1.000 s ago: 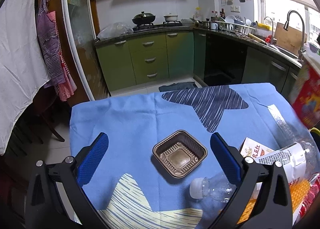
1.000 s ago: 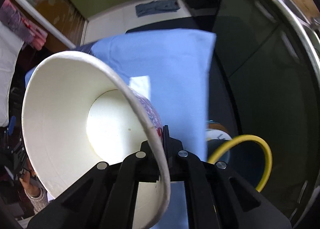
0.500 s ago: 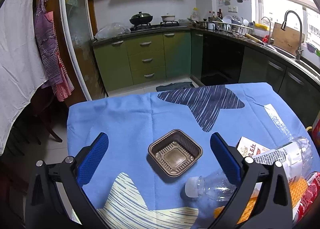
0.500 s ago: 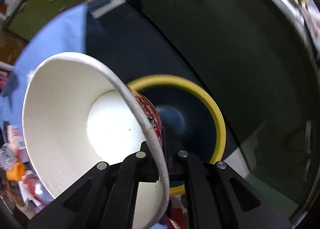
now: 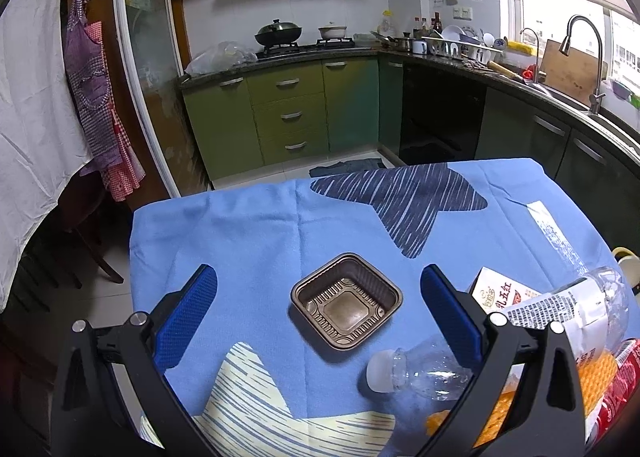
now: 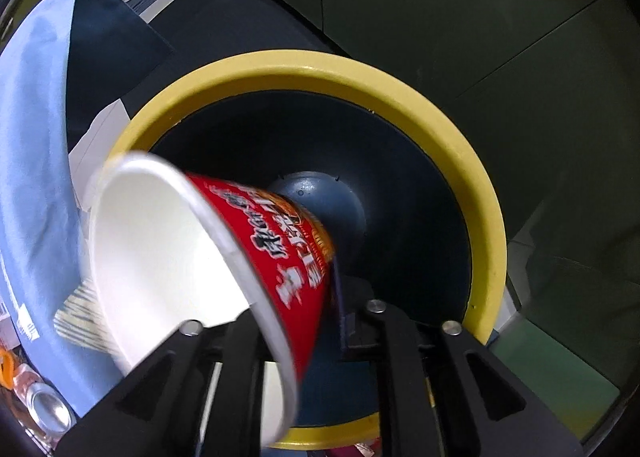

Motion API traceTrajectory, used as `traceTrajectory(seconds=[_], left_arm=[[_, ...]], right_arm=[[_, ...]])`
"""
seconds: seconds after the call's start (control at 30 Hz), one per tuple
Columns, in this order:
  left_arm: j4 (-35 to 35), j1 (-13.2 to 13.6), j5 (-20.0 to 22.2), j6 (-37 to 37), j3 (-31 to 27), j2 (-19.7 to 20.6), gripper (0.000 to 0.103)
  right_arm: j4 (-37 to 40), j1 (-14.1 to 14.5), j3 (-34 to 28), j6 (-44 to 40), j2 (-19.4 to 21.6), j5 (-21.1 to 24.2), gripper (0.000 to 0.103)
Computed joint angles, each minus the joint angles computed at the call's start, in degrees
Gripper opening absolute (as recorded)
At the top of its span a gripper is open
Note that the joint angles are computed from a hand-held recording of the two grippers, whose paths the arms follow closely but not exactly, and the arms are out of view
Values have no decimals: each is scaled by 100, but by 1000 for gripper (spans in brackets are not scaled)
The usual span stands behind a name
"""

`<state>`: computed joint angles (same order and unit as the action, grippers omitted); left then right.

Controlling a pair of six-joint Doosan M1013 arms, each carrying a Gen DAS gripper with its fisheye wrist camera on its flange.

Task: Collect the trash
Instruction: 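Carry the paper bucket with the right tool and drop it into the yellow-rimmed bin, then grasp the clear plastic cup with the left tool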

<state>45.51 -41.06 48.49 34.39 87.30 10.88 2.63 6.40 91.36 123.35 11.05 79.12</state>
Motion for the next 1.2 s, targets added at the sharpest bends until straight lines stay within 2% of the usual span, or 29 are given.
traceTrajectory(seconds=[0.23, 0.5, 0.53, 0.57, 0.67, 0.73, 0.9, 0.93, 1.0, 1.07, 1.2], left_arm=[[-259, 8, -113, 171, -9, -30, 97], [-1305, 51, -632, 1228, -20, -216, 97], [-1480, 43, -664, 1426, -16, -253, 97], [-1629, 41, -672, 1588, -14, -277, 97], [-2162, -6, -448, 2189, -47, -353, 97], [-2485, -39, -168, 2515, -73, -408, 97], [-3099, -25, 493, 2636, 12, -594, 97], [-3102, -36, 555, 2582, 81, -656, 97], [-2967, -82, 504, 2495, 282, -811, 97], [-2620, -150, 455, 2261, 524, -982, 97], [-2146, -217, 446, 2079, 862, -1133, 97]], right_arm=[[20, 25, 49, -68, -221, -83, 15], [253, 201, 49, -465, -553, -126, 15], [302, 61, 54, -654, -548, -166, 15], [314, 81, 35, -670, -579, -173, 15], [425, -3, 93, -914, -668, -282, 15], [462, 59, 46, -930, -672, -314, 15], [645, 110, -17, -1102, -671, -370, 15], [714, -3, -8, -1291, -664, -377, 15], [758, -3, 52, -1407, -699, -423, 15], [772, 139, 75, -1319, -741, -442, 15], [780, 134, 80, -1345, -808, -407, 15]])
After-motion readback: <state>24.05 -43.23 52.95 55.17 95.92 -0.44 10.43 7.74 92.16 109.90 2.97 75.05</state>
